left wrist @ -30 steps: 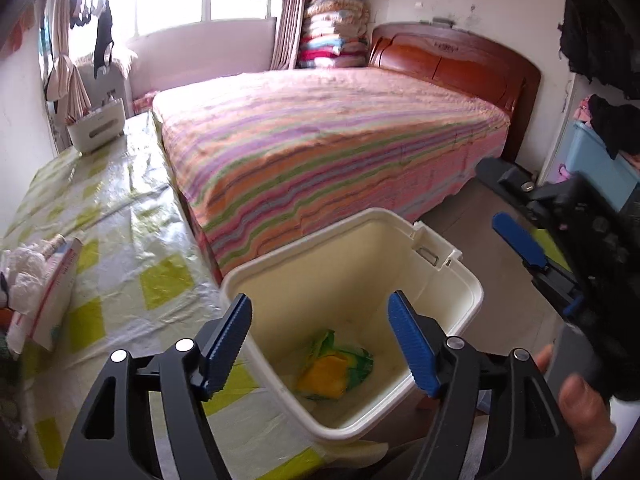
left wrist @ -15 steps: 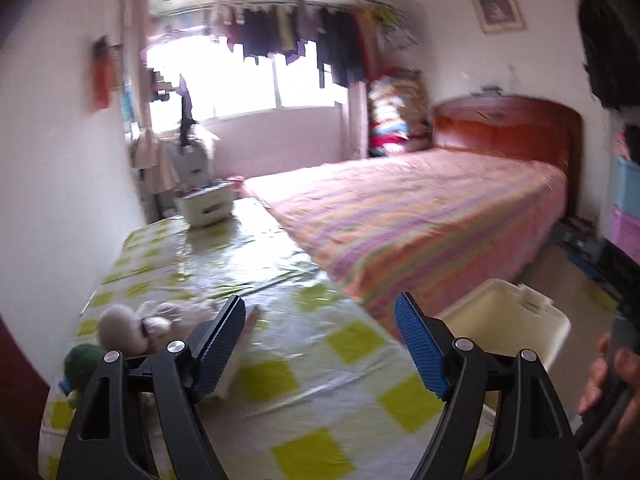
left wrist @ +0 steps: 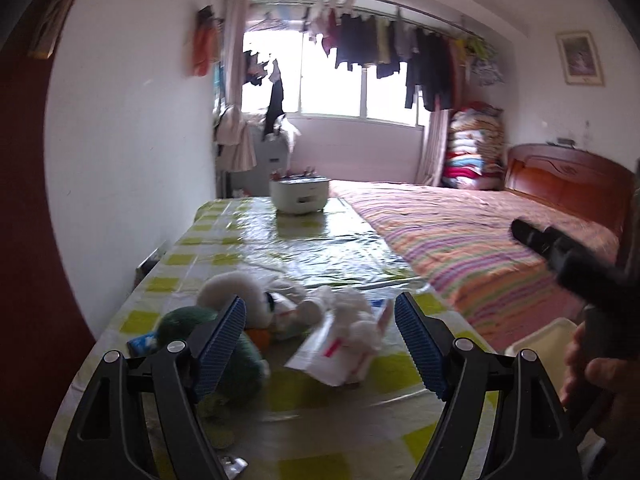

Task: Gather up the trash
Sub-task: 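Return both tools to the table items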

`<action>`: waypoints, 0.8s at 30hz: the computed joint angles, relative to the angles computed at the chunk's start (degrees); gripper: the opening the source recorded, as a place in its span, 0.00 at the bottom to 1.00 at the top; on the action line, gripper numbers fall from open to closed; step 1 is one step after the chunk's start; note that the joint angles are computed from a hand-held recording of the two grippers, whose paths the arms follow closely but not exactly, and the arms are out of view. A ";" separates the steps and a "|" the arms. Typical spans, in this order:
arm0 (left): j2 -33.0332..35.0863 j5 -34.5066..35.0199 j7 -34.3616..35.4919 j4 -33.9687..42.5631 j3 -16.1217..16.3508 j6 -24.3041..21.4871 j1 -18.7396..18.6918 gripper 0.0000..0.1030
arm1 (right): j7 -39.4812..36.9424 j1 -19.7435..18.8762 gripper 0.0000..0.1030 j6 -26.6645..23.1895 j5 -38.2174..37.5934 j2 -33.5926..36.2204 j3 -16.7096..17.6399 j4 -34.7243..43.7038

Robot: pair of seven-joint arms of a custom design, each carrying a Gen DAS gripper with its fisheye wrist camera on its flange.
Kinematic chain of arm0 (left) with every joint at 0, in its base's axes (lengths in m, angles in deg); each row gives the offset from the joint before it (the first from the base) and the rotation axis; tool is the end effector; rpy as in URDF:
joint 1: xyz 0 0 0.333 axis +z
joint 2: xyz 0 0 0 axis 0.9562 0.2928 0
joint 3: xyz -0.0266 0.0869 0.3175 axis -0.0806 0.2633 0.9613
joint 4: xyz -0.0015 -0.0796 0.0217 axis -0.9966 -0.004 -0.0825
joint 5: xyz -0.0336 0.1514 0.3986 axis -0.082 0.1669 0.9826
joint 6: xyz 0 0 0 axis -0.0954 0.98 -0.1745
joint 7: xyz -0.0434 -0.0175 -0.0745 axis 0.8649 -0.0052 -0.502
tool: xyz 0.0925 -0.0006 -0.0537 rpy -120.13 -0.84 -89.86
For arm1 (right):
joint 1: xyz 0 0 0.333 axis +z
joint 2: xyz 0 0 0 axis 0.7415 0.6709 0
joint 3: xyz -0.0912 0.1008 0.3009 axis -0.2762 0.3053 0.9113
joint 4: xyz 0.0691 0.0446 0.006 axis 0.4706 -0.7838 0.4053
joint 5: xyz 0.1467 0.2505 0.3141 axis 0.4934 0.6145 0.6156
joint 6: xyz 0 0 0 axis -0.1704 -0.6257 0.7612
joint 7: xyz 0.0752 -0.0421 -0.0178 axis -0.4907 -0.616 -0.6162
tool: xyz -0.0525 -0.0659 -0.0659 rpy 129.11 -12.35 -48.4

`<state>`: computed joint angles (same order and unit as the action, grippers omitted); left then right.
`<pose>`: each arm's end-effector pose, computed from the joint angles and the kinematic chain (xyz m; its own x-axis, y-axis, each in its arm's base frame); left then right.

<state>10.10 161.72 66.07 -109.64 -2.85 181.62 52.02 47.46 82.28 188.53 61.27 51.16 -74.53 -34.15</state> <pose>0.4667 -0.3730 0.5541 0.3086 -0.9503 0.0403 -0.3040 -0.1387 -0.9425 0.6179 0.4515 0.5545 0.5743 -0.8104 -0.1160 -0.2759 -0.0583 -0.9594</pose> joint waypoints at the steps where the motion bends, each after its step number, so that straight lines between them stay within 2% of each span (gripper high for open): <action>1: -1.08 -0.87 -0.75 -1.10 0.36 0.05 0.21 0.73 | -3.82 -0.27 0.94 -3.24 2.86 1.59 1.23 2.83; 2: -2.24 -1.65 -1.33 -2.40 0.63 0.20 0.55 0.73 | -4.48 -1.91 0.94 -7.10 1.71 3.40 3.74 5.83; 3: -3.14 -2.55 -1.73 -3.37 0.75 0.14 0.95 0.73 | -1.12 -2.24 0.94 -9.50 -2.28 4.77 4.25 7.86; 4: -3.86 -3.82 -1.86 -4.18 0.82 -0.06 1.36 0.73 | -1.78 -3.63 0.94 -12.01 -2.28 6.12 6.75 9.90; 5: -4.86 -5.01 -1.97 -5.39 1.05 0.25 1.86 0.73 | -5.12 -5.89 0.94 -14.15 0.15 7.29 10.68 11.45; 6: -5.59 -6.67 -2.18 -6.36 1.28 0.75 2.38 0.73 | -5.86 -6.82 0.94 -16.44 1.17 8.35 12.60 12.95; 7: -6.04 -8.16 -2.17 -7.04 1.42 1.69 2.81 0.73 | -3.36 -6.51 0.94 -18.40 -0.55 9.19 12.52 14.31; 8: -6.66 -9.93 -1.96 -7.91 1.79 3.17 3.29 0.73 | -4.13 -4.75 0.94 -20.00 1.76 9.55 10.56 15.54; 11: -8.27 -13.77 -2.53 -10.13 1.97 6.14 4.74 0.73 | -1.73 -1.34 0.94 -22.17 0.79 11.16 7.02 18.59; 18: -11.12 -17.55 -2.20 -12.90 0.84 7.15 7.32 0.73 | 3.88 5.99 0.94 -28.08 -8.78 16.28 -1.48 27.21; 21: -12.16 -19.47 -1.04 -14.19 0.84 8.01 7.82 0.73 | 6.40 6.64 0.94 -31.98 -10.94 19.63 -2.21 32.57; 23: -12.60 -20.39 -0.54 -14.69 0.77 8.16 8.31 0.73 | 9.90 7.61 0.93 -36.03 -13.07 23.01 -4.16 38.33; 24: -12.95 -20.80 -0.47 -15.05 0.72 8.20 8.53 0.73 | 10.33 7.19 0.93 -37.80 -13.13 25.00 -3.61 41.56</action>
